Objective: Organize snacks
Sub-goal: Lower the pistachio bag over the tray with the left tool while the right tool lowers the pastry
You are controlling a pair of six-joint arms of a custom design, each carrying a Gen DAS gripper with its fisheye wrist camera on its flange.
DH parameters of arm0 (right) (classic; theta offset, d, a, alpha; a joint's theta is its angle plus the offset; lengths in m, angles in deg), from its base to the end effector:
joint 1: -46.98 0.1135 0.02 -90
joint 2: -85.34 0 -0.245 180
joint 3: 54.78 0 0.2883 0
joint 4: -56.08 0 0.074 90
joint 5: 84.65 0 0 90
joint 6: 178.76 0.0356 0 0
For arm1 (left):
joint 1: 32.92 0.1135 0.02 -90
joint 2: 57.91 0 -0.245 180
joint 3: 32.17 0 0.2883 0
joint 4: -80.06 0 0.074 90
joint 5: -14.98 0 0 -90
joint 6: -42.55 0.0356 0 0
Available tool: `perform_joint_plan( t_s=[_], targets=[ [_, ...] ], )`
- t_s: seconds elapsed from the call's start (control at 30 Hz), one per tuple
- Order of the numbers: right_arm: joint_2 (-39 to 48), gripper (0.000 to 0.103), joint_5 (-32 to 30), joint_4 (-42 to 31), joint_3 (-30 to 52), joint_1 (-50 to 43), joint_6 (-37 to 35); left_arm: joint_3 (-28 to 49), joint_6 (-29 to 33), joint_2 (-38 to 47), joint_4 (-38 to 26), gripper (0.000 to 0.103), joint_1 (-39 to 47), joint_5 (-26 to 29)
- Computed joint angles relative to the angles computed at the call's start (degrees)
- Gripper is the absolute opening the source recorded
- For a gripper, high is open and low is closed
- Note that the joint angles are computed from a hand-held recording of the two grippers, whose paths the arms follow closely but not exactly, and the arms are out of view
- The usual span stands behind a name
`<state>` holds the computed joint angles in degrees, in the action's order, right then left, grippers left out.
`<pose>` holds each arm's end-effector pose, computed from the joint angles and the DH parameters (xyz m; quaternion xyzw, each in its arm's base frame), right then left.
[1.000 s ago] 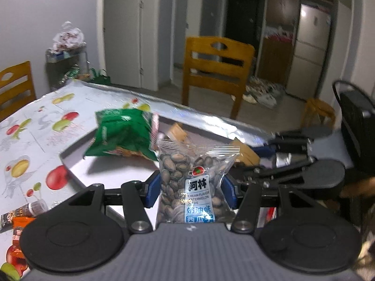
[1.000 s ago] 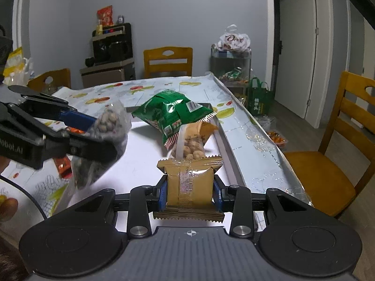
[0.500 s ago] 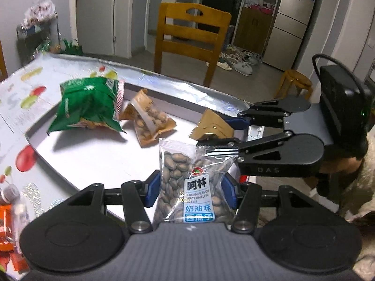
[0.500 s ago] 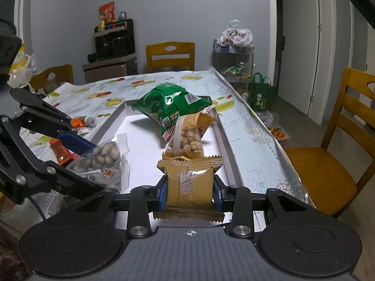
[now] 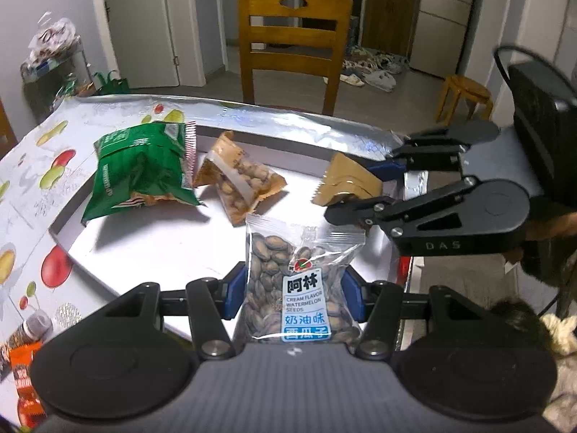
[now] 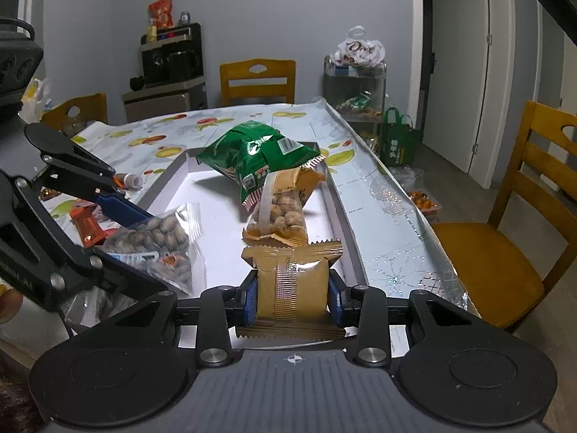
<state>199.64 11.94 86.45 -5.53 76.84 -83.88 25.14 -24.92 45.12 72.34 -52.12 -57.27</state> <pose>0.2903 0.1619 0.0132 -0.1652 0.8691 0.0898 0.4575 0.3183 -0.1223 0.0591 0.3794 0.8594 -0.1374 0.3140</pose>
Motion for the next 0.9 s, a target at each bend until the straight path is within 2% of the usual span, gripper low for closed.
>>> perform_joint_plan(
  t_s=[0.3, 0.77, 0.9],
  targets=[
    [-0.5, 0.039, 0.3, -0.6, -0.1, 0.0, 0.1, 0.8, 3.4, 2.7, 0.8, 0.055, -1.2, -2.3],
    [-0.5, 0.039, 0.8, -2.7, 0.9, 0.5, -0.4, 0.7, 4.9, 3.6, 2.2, 0.057, -0.9, -1.1],
    [-0.8, 0.042, 1.0, -2.6, 0.8, 0.4, -0.1, 0.6, 5.6, 3.7, 2.6, 0.057, -1.0, -0.9]
  ],
)
